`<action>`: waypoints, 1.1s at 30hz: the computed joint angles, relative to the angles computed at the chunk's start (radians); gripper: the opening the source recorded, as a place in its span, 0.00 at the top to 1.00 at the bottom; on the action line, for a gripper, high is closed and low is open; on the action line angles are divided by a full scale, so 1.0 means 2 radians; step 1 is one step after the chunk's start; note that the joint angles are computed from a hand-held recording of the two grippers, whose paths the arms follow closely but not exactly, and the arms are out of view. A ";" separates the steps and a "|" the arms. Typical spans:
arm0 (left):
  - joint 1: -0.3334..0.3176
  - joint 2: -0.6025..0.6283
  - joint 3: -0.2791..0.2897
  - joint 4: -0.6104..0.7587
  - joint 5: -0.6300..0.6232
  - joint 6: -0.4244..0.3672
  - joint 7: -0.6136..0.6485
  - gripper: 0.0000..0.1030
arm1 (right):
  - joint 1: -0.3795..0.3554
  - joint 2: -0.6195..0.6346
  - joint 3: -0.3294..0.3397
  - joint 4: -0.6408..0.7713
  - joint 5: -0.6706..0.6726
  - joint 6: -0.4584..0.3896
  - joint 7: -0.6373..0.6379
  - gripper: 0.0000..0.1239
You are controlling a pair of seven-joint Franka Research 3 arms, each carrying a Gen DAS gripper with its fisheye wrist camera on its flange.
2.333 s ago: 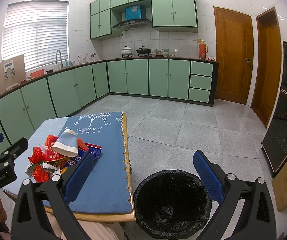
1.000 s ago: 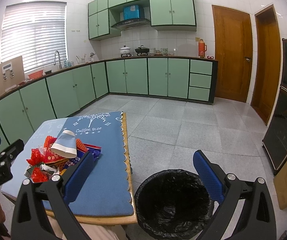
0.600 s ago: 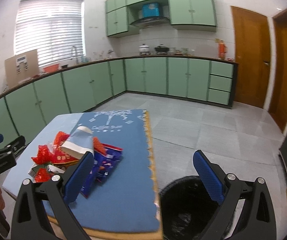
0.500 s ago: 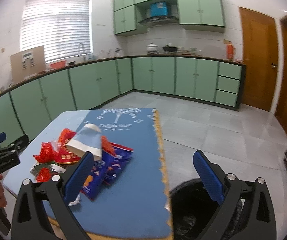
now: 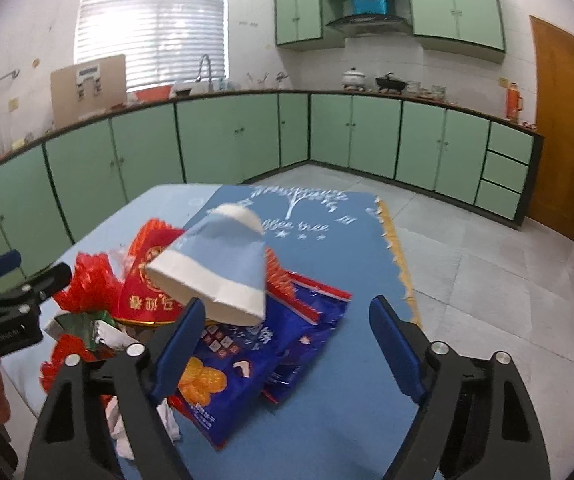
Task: Collect trash
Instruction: 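Grasp the white paper cup with the right gripper and lift it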
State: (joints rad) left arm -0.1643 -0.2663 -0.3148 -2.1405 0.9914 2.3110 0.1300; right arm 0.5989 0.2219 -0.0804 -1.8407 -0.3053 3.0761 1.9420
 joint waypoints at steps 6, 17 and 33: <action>0.003 0.009 0.005 0.003 -0.003 0.008 0.003 0.05 | 0.002 0.028 0.004 0.030 0.021 -0.008 -0.023 0.39; 0.004 0.034 0.015 0.022 -0.004 0.031 0.010 0.05 | -0.066 0.057 0.096 0.069 0.155 -0.020 -0.173 0.59; -0.008 0.060 0.018 0.042 -0.004 0.063 0.017 0.05 | -0.070 0.033 0.105 0.050 0.284 0.000 -0.304 0.95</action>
State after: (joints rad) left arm -0.1805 -0.1468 -0.2780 -2.0561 0.9835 2.4360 0.1649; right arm 0.4596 0.2876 0.1297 -1.7402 0.2624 3.0760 1.3334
